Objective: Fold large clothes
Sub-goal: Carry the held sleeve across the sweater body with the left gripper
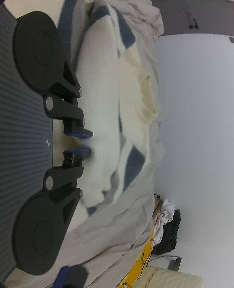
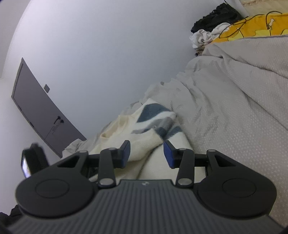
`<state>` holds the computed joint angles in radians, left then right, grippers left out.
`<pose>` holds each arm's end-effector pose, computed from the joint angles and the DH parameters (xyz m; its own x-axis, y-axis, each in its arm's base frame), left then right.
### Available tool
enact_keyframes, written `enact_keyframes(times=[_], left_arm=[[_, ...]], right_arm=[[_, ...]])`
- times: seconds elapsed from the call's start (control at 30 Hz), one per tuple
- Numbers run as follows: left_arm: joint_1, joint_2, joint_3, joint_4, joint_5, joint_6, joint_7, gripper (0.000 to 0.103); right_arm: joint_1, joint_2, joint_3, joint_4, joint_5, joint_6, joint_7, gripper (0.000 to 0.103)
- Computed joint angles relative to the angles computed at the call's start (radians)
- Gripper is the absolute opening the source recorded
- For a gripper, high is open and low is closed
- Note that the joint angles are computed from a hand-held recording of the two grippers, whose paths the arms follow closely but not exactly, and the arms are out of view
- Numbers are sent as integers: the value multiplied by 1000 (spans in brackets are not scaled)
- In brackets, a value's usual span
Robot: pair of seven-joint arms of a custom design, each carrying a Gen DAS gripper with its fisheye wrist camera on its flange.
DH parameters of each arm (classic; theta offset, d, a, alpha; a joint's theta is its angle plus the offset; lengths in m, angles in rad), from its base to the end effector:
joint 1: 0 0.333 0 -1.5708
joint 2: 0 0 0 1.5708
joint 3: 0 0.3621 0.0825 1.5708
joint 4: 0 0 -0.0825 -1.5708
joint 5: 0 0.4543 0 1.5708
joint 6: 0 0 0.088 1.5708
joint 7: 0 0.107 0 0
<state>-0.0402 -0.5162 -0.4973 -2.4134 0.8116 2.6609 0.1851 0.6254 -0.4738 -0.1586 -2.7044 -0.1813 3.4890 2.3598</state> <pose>0.4062 -0.2978 0.5584 0.1572 -0.9844 0.0785 -0.5124 -0.1492 -0.8457 0.3916 0.2143 0.5276 0.2378 -0.7454 -0.6227 -0.5527 0.4234 -0.7178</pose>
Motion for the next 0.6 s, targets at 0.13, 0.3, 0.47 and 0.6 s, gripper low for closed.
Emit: enact_keyframes(times=[0.13,0.3,0.47,0.6], left_arm=[[-131,-68,149,-73,-183,93,179,64],[-192,-211,230,-164,-292,132,332,68],[-152,-321,275,-239,-362,163,387,68],[-78,-344,286,-266,-395,207,418,68]], right_arm=[[-16,24,20,14,2,-3,-11,45],[-21,48,35,34,-4,-12,-31,45],[85,83,-69,80,-53,-30,10,45],[156,126,-141,125,-105,-34,61,50]])
